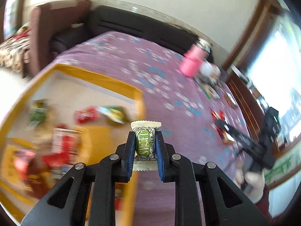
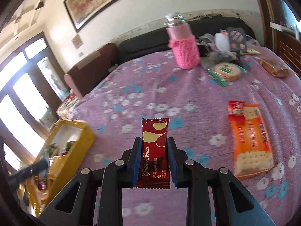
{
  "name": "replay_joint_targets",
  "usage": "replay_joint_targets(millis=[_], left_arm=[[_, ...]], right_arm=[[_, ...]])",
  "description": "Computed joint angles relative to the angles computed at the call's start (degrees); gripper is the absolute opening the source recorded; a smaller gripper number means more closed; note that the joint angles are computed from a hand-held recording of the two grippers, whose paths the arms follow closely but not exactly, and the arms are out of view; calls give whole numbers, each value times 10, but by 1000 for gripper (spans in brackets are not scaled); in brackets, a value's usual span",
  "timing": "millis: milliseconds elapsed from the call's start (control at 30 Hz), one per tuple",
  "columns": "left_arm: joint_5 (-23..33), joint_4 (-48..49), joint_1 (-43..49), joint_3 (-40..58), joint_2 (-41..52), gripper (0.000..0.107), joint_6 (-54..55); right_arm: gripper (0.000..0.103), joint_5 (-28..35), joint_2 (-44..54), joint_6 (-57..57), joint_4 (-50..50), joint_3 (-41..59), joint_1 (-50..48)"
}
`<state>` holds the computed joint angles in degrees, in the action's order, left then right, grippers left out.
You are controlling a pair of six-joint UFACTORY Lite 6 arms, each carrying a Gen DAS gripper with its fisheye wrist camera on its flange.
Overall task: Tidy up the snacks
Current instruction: 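Carry the green packet and red bar over the tray and open both tools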
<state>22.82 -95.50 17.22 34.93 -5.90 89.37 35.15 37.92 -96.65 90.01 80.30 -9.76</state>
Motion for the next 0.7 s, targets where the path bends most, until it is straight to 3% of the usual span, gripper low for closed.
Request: replay_joint_targets(millis=[133, 333, 533, 700], left_arm=[[49, 43, 114, 11, 3, 18, -15], [104, 82, 206, 58, 72, 18, -23], [150, 110, 256, 127, 160, 18, -41], [153, 123, 263, 167, 212, 18, -60]], right_arm=[[27, 35, -60, 24, -22, -62, 41], [27, 8, -97, 92, -66, -72, 163], [27, -36, -45, 204, -139, 5, 279], [27, -52, 24, 297, -206, 91, 331]])
